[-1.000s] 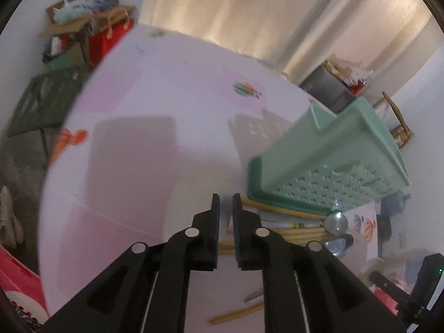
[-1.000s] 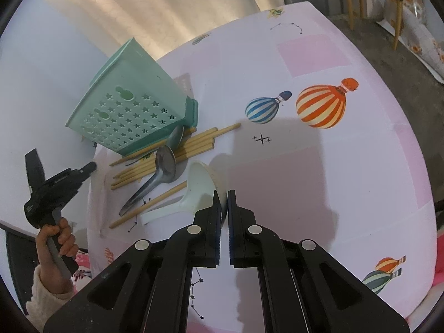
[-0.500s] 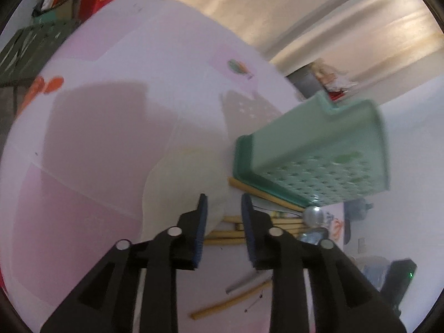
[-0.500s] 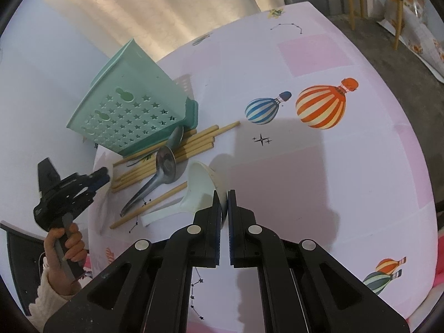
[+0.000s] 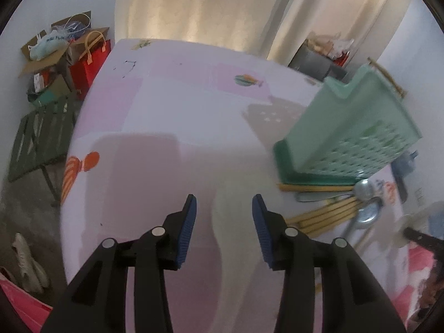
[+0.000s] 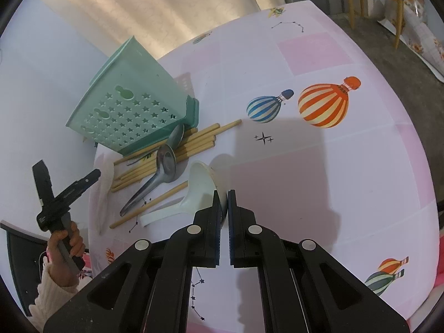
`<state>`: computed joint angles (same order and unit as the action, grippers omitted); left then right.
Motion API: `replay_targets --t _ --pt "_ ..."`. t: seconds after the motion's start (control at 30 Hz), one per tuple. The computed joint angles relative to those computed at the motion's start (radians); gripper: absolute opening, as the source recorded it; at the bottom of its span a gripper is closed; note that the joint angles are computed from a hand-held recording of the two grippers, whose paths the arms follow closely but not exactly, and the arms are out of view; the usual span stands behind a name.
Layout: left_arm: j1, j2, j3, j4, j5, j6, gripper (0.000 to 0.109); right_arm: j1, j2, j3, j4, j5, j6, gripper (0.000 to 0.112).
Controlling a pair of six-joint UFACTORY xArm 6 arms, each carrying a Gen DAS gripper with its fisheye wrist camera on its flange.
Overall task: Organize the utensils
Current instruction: 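Close the left gripper on the white plastic spoon's handle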
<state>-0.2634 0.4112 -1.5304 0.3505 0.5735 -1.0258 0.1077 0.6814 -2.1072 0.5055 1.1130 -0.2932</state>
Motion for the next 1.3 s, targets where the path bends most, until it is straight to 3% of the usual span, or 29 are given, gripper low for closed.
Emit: replay_targets --t 0.1,0.27,0.53,0.67,0.73,0.8,0.93,1.07,1.17,1.3 --pt "0.007 0.018 -0.01 -0.002 -0.004 0.032 0.052 0.002 0.0 0.001 -0.004 -0.001 0.001 0.003" --pt "-0.005 0.021 -0.008 -0.025 -0.022 0.083 0.053 0.001 0.007 -0.007 -0.006 0.005 0.01 0.003" --pt "-0.019 -0.037 0.065 -0.056 -0.018 -0.081 0.033 0.001 0.009 -0.004 -0.01 0.001 0.017 0.006" --pt "-0.024 -0.065 0.127 -0.207 -0.109 -0.053 0.032 0.0 0.006 0.001 -0.009 0.0 0.017 0.006" --pt "-0.033 -0.067 0.155 -0.367 -0.191 0.036 0.031 0.0 -0.001 0.011 -0.008 -0.007 0.013 0.006" --pt "-0.047 -0.057 0.144 -0.431 -0.204 0.102 0.031 0.002 -0.004 0.016 -0.009 -0.01 0.012 0.006" --pt "-0.061 -0.054 0.132 -0.439 -0.227 0.119 0.031 0.002 -0.004 0.014 -0.007 -0.007 0.013 0.006" --pt "-0.048 -0.045 0.084 -0.272 -0.148 0.041 0.038 0.003 -0.005 0.014 -0.006 -0.007 0.011 0.006" --pt "-0.034 0.004 0.004 -0.245 -0.085 0.124 0.045 0.004 0.003 0.005 -0.005 0.003 0.013 0.006" --pt "-0.007 0.065 -0.043 -0.424 -0.109 0.356 0.048 0.004 0.008 -0.004 -0.003 0.015 0.012 0.006"
